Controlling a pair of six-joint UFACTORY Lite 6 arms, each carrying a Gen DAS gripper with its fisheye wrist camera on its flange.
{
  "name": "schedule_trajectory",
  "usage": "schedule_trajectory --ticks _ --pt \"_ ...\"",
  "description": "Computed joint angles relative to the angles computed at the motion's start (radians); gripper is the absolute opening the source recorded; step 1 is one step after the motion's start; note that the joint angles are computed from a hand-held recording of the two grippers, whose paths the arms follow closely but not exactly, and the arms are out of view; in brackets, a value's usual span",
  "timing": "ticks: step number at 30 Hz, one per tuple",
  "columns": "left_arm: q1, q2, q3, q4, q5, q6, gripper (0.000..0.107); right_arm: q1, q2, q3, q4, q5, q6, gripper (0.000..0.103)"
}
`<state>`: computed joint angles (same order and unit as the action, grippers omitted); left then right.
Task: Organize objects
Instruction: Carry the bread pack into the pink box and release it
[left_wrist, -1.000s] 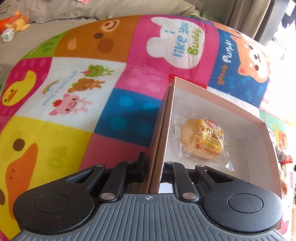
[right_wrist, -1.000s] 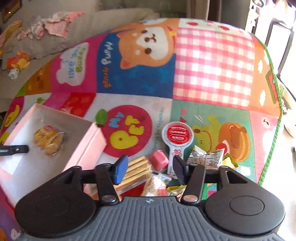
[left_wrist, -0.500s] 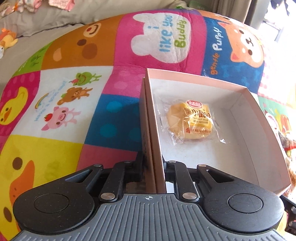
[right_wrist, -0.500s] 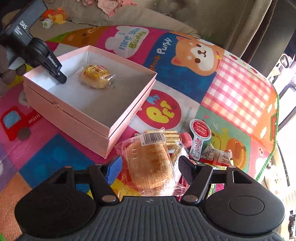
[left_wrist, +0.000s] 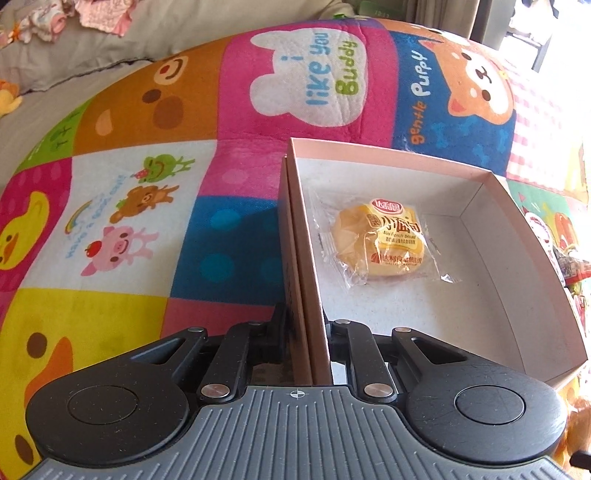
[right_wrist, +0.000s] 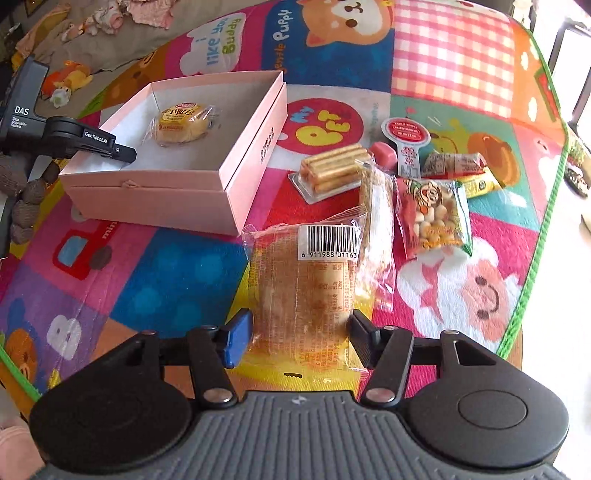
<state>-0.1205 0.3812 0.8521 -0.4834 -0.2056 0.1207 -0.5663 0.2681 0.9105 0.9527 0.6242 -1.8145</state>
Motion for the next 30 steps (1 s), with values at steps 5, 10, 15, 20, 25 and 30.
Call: schedule_trajectory --ticks 5,10,15,20,25,30 --pt "0.0 -0.003 -0.012 0.036 -0.014 -0.043 0.016 -0.052 -0.049 -0.036 -0.159 0.133 0.119 0.054" --pt "0.01 -0.006 -0.014 0.115 -0.006 -0.113 0.016 -0.061 -0.168 -0.069 -0.191 0.29 0.148 0.051" --pt "0.024 -0.009 -0.019 0.217 -0.002 -0.218 0.016 -0.055 -0.276 -0.002 -0.09 0.475 0.16 0.051" --pt "0.029 -0.008 -0.019 0.24 -0.004 -0.255 0.016 0.061 -0.298 0.086 0.096 0.488 0.235 0.051" --pt "0.034 -0.008 -0.02 0.268 -0.006 -0.296 0.016 0.339 -0.244 0.123 0.225 0.238 0.343 0.056" --pt "0.038 -0.011 -0.028 0.306 -0.015 -0.339 0.016 0.381 -0.104 0.196 0.238 0.197 0.379 0.057"
